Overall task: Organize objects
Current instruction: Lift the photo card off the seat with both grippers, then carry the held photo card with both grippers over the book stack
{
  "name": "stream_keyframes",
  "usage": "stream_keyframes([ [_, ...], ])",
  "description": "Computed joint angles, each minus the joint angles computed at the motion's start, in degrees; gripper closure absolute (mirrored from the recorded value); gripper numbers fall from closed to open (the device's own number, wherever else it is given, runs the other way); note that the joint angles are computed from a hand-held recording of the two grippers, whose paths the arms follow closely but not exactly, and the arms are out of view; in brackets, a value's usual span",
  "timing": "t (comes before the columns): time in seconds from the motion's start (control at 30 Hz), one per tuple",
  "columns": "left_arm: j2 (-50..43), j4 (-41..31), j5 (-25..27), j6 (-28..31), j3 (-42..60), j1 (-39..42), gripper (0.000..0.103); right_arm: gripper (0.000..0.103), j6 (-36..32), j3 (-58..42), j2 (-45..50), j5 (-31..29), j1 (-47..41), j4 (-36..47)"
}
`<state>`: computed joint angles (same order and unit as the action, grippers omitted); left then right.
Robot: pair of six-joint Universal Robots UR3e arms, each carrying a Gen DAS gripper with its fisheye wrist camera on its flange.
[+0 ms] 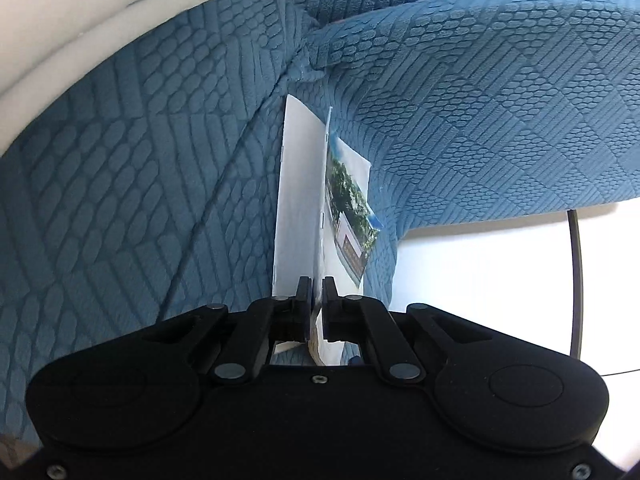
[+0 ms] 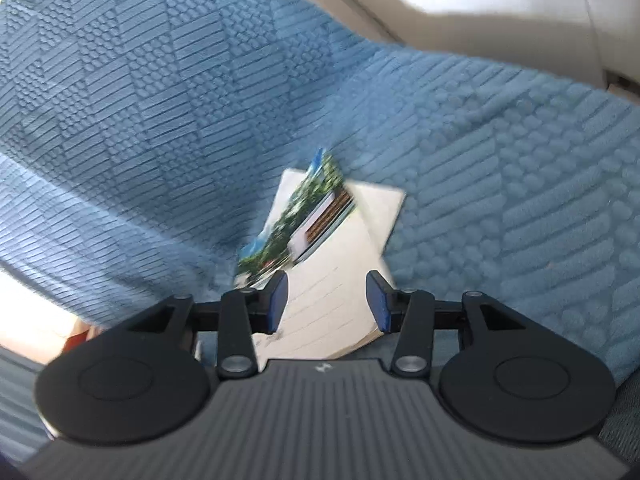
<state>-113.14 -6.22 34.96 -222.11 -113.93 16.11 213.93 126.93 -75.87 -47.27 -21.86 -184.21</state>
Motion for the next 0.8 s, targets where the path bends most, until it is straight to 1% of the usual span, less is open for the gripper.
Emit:
stream_keyframes([
  [0.03,0.8,0.7,-0.4,-0.3,-1.3,0.4,0.101,0.056,0.1,0.5,0.3,2.9,-0.7,-0.4],
  [0.1,1.4,3.5,-1.1,-1.7,-3.3,1.1,0.101,0.048,0.8,1.8,0.7,6.6,-1.7,-2.4],
  [0.17,1.3,4.1,-1.2,-2.1,-3.3,1.2,0.101,0.028,2.3,3.3,1.4,10.0,-2.6,-5.2],
  [0.23,2.0,5.0,-1.8,-2.2,-4.3,1.7,0.102,0.021,4.3,4.2,3.2,13.8,-3.4,-7.9],
  [0.3,3.6,5.2,-2.7,-2.0,-6.2,2.6,0.102,0.021,6.1,4.5,5.4,18.0,-3.9,-8.8],
  [0.37,4.4,5.4,-3.2,-2.3,-6.8,2.9,0.102,0.021,7.4,4.7,6.9,20.5,-3.8,-8.6],
  [0.53,7.0,4.2,-3.5,-2.6,-8.2,3.5,0.101,0.021,3.2,2.3,6.9,20.9,-1.2,-1.5],
  [0.6,7.5,3.6,-3.4,-2.2,-8.5,3.7,0.101,0.021,4.3,1.6,7.9,20.0,0.0,-2.3],
  [0.67,8.8,1.7,-3.4,-0.8,-9.2,4.0,0.101,0.022,6.8,1.5,8.3,17.2,0.8,-4.3],
  [0.73,9.4,0.8,-3.2,-0.5,-9.4,4.2,0.101,0.022,10.3,1.7,9.3,15.5,0.8,-8.1],
  [0.8,10.2,-1.7,-3.0,0.2,-9.2,4.4,0.101,0.023,13.0,2.2,9.8,13.8,0.5,-11.3],
])
